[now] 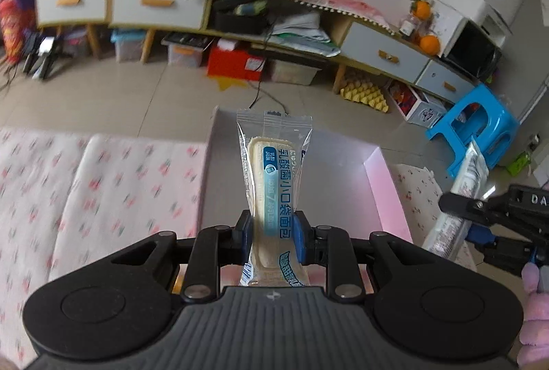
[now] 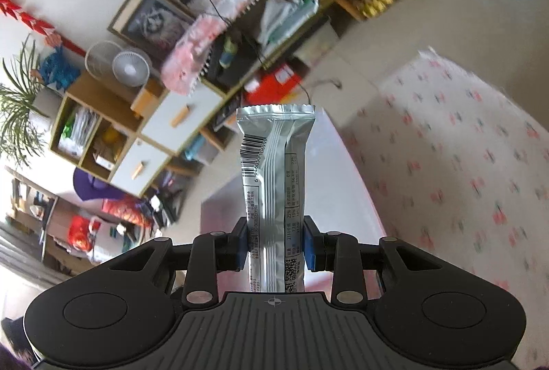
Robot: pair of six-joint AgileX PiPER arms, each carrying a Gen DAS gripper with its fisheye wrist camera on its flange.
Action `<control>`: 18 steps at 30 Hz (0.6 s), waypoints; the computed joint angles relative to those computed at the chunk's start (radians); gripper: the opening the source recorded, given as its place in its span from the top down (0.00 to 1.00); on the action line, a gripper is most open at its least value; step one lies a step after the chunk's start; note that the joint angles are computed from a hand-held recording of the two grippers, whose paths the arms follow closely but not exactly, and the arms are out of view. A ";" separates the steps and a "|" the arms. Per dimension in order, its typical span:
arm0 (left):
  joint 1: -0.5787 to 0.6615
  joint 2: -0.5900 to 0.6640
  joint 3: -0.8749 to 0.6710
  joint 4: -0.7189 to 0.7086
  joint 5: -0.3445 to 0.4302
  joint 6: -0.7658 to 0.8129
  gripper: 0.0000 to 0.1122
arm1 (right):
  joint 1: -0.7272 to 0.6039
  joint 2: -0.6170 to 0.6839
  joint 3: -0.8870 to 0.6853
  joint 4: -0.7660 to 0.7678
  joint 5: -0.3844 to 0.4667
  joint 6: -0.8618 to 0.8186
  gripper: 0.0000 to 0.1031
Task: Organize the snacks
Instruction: 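Lift white pack with left tool while right tool carries silver bar to box, then open both tools to drop the packs into the pink box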
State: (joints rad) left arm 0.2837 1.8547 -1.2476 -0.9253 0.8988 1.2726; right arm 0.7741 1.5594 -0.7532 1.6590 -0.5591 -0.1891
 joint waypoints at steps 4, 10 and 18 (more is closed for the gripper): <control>-0.054 0.052 -0.003 -0.040 -0.083 0.060 0.80 | -0.087 0.087 0.000 -0.208 0.047 0.133 0.70; -0.073 0.125 -0.034 0.031 -0.142 0.000 0.80 | -0.167 0.189 -0.076 -0.149 0.136 -0.122 0.70; -0.046 0.115 -0.064 0.153 -0.073 -0.103 0.82 | -0.186 0.242 -0.143 -0.008 0.223 -0.370 0.70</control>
